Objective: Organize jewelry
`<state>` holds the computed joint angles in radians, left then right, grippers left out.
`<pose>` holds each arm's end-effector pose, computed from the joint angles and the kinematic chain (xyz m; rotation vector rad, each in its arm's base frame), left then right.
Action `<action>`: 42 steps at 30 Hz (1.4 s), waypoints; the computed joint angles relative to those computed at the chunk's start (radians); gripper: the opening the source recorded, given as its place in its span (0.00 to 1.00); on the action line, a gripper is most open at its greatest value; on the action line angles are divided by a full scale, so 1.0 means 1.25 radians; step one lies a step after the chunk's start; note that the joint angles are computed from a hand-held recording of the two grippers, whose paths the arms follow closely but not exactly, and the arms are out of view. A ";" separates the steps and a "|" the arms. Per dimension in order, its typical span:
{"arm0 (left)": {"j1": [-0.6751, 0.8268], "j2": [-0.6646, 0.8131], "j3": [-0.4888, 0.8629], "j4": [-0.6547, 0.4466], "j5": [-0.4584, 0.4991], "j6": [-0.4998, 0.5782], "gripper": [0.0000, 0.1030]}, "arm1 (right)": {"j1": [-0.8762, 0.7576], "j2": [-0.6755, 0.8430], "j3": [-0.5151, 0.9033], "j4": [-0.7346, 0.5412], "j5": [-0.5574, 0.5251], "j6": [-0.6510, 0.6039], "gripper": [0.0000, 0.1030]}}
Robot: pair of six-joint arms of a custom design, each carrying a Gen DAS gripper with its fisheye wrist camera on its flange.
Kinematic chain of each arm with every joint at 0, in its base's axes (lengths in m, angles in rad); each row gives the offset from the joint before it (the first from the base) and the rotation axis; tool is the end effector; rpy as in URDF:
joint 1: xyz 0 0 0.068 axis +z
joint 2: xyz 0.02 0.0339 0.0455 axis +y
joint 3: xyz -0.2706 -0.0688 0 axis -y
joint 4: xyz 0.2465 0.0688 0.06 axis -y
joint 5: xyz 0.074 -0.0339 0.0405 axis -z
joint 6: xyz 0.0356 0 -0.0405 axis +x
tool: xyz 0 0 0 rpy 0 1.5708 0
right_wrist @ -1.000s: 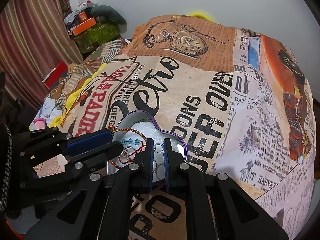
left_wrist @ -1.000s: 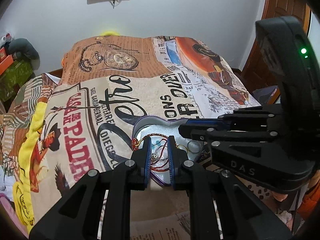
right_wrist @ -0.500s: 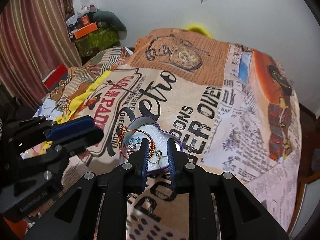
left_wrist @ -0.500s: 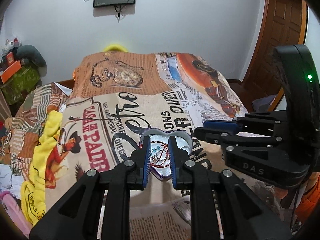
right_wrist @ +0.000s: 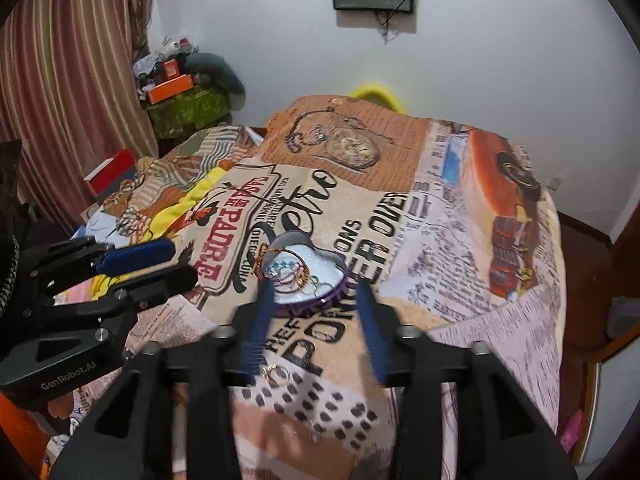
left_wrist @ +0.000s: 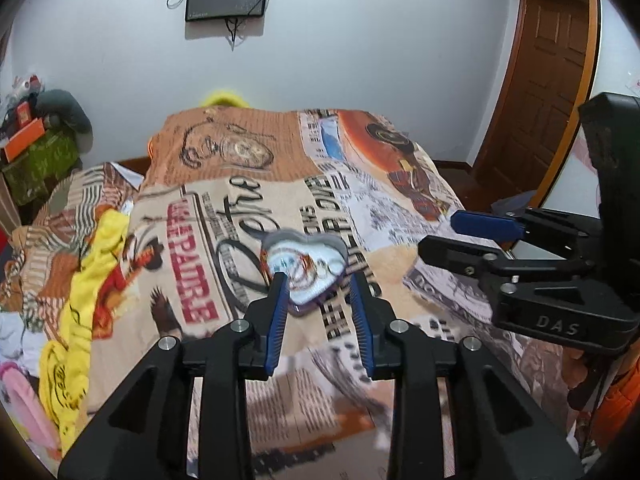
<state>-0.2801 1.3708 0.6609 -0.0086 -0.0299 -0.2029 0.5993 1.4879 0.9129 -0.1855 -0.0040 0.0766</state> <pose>0.2644 -0.0749 0.1914 0.0731 2.2972 -0.2162 0.2613 0.1786 0.2239 -0.6109 2.2760 0.3395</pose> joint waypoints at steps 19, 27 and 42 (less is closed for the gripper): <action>-0.117 0.073 -0.119 0.059 -0.049 -0.064 0.30 | 0.001 -0.031 -0.211 0.054 -0.002 0.053 0.43; -0.122 0.135 -0.117 0.095 -0.036 -0.065 0.34 | 0.011 0.013 -0.230 0.092 -0.006 0.052 0.43; -0.085 0.224 -0.041 0.116 0.003 -0.043 0.35 | -0.022 0.024 -0.242 0.148 -0.063 0.023 0.12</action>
